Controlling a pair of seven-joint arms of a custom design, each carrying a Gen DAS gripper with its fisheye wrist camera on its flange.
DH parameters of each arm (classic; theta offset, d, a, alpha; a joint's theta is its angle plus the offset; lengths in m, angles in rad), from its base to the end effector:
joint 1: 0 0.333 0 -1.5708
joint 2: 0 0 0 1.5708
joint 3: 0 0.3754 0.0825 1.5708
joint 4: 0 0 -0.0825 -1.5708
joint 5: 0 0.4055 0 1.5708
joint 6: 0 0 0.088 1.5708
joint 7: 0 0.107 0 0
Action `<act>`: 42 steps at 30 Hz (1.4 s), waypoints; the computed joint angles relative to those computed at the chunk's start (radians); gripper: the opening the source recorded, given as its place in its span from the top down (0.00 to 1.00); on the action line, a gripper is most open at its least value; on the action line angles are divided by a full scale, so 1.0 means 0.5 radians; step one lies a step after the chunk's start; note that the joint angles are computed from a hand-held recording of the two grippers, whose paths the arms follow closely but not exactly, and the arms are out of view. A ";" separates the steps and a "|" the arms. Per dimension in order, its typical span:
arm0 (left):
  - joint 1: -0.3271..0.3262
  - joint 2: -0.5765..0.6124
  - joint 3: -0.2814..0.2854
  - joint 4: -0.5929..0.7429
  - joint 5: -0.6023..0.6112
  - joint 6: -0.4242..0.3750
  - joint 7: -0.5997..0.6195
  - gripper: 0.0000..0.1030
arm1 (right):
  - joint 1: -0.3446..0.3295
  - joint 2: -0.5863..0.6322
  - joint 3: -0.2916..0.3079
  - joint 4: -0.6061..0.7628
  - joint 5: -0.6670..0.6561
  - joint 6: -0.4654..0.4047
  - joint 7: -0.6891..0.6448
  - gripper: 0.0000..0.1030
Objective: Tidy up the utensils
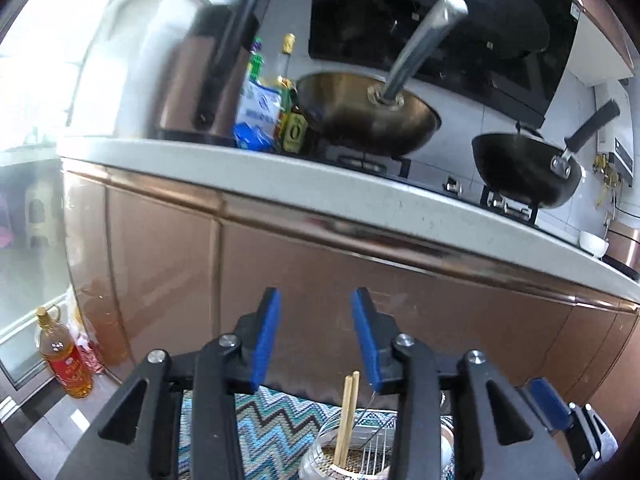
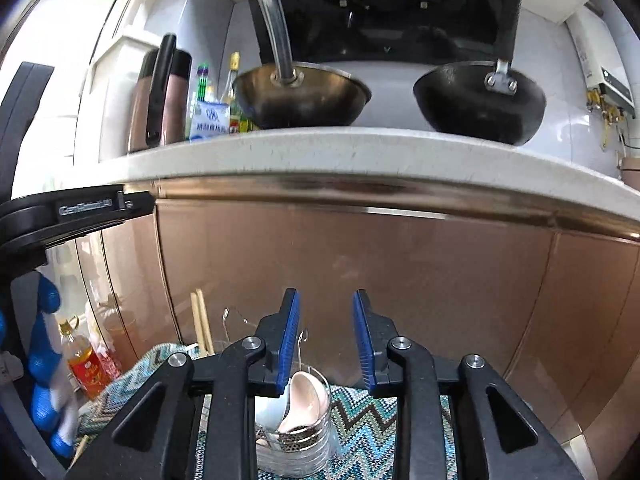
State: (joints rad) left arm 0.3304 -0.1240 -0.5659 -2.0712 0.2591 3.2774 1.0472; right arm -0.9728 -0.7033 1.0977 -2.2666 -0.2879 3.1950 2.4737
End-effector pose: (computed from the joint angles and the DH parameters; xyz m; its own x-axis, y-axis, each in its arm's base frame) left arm 0.5467 -0.1801 0.6868 -0.1896 -0.9615 0.1987 -0.3001 -0.1359 -0.9442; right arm 0.4761 0.2437 0.6283 -0.1385 -0.9903 0.0131 -0.2310 0.0194 -0.9728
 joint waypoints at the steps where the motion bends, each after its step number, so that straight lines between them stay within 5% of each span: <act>1: -0.124 -0.029 0.128 -0.014 -0.029 -0.019 0.035 0.65 | 0.065 -0.010 -0.054 -0.013 0.007 -0.022 -0.006 0.73; 6: -0.620 -0.243 0.649 -0.133 -0.180 -0.148 0.243 0.65 | 0.324 -0.058 -0.268 -0.060 0.012 -0.113 0.004 0.73; 15: -0.911 -0.633 0.987 -0.359 -0.424 -0.371 0.586 0.65 | 0.761 -0.228 -0.606 -0.143 -0.070 -0.318 0.075 0.73; 27: -0.954 -1.037 1.126 -0.576 -0.627 -0.538 0.900 0.65 | 1.146 -0.496 -0.838 -0.232 -0.171 -0.543 0.160 0.73; 42: -0.971 -1.309 1.268 -0.743 -0.796 -0.797 1.093 0.65 | 1.403 -0.683 -0.952 -0.408 -0.184 -0.682 0.265 0.73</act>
